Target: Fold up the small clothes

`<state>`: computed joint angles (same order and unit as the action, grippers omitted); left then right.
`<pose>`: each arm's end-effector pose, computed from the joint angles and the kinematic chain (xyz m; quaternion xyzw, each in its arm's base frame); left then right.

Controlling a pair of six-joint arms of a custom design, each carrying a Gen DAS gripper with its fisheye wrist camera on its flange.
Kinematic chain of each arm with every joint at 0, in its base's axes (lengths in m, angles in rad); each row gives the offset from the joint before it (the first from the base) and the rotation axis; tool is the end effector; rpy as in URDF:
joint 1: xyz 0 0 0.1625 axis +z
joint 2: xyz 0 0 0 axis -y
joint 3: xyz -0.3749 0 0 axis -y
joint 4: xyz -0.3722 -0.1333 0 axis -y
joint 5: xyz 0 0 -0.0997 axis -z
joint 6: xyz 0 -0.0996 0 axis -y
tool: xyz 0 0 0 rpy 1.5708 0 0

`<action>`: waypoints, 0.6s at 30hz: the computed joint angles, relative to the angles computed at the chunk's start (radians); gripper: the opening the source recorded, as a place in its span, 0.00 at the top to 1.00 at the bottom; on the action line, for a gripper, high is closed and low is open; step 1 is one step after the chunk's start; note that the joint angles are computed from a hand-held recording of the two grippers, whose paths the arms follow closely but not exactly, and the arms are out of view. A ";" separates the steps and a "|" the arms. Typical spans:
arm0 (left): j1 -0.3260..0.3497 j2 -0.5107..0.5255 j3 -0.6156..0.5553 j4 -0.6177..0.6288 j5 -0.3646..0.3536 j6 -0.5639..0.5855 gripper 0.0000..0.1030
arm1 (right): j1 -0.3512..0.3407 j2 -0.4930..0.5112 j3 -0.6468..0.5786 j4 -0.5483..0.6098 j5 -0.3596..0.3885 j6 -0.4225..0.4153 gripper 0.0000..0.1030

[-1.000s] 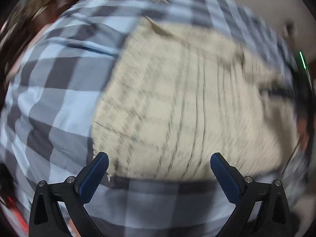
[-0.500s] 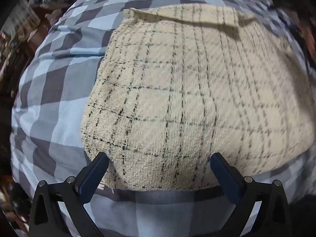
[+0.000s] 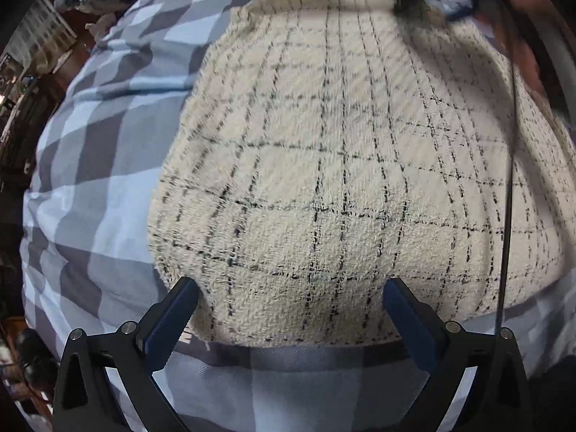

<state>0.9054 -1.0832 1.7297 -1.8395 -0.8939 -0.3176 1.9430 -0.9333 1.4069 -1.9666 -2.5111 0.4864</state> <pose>-0.1774 -0.5431 0.1606 0.2217 0.9017 0.0022 0.3711 0.2853 -0.5855 0.2277 -0.0332 -0.8904 0.1569 0.4260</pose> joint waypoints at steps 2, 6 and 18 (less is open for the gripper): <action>0.003 0.004 -0.005 0.005 -0.002 0.001 0.00 | -0.019 0.008 -0.059 0.003 -0.069 0.061 0.35; 0.016 0.010 -0.033 0.019 -0.021 0.011 0.00 | -0.056 -0.093 -0.029 -0.089 -0.031 0.218 0.35; -0.008 -0.185 0.015 -0.065 0.148 0.336 0.00 | 0.054 -0.676 0.336 0.195 0.242 0.294 0.34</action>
